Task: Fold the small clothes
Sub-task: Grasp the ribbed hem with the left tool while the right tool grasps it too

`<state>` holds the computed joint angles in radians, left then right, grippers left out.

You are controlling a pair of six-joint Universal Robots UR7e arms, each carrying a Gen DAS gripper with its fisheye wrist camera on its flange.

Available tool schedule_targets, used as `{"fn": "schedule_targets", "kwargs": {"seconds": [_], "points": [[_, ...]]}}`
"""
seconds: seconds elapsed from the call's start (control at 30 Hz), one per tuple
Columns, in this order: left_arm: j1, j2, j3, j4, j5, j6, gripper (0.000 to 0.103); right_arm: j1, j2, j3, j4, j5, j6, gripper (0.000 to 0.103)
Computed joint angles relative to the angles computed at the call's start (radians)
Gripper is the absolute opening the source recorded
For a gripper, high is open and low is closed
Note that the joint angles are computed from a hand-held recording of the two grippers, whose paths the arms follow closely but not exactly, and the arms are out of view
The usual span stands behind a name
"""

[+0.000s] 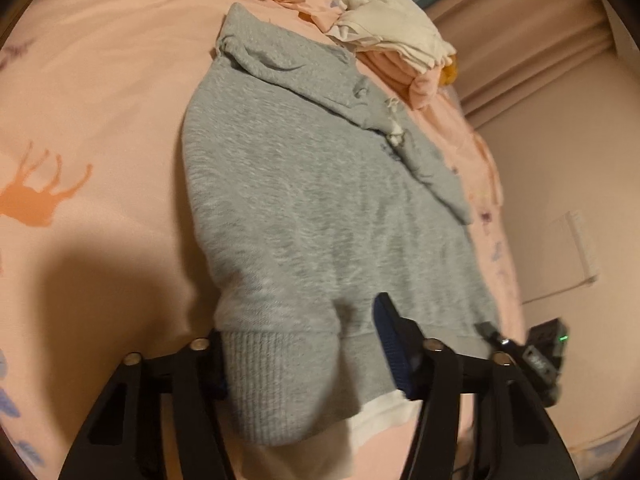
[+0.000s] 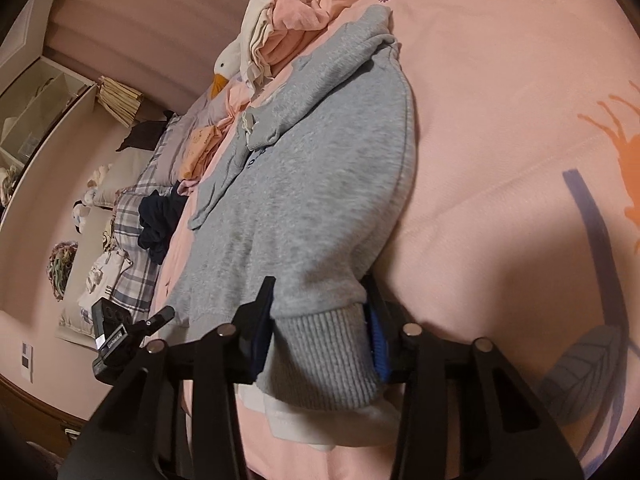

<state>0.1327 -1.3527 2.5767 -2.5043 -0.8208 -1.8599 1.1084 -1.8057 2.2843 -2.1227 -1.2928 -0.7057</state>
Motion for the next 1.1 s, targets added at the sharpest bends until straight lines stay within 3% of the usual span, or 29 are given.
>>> {"fn": "schedule_targets", "kwargs": {"seconds": [0.13,0.63,1.1], "points": [[-0.002,0.003,-0.042,0.142,-0.013,-0.031,0.034,0.018,0.001,0.015,-0.043,-0.013,0.008,0.032],[-0.016,0.039,-0.154,0.39,0.004,-0.063,0.025,0.039,-0.02,0.033,-0.075,0.025,0.008,0.025],[-0.039,0.041,-0.179,0.445,0.032,-0.083,0.018,0.052,-0.03,0.032,-0.079,0.042,0.003,0.023]]}}
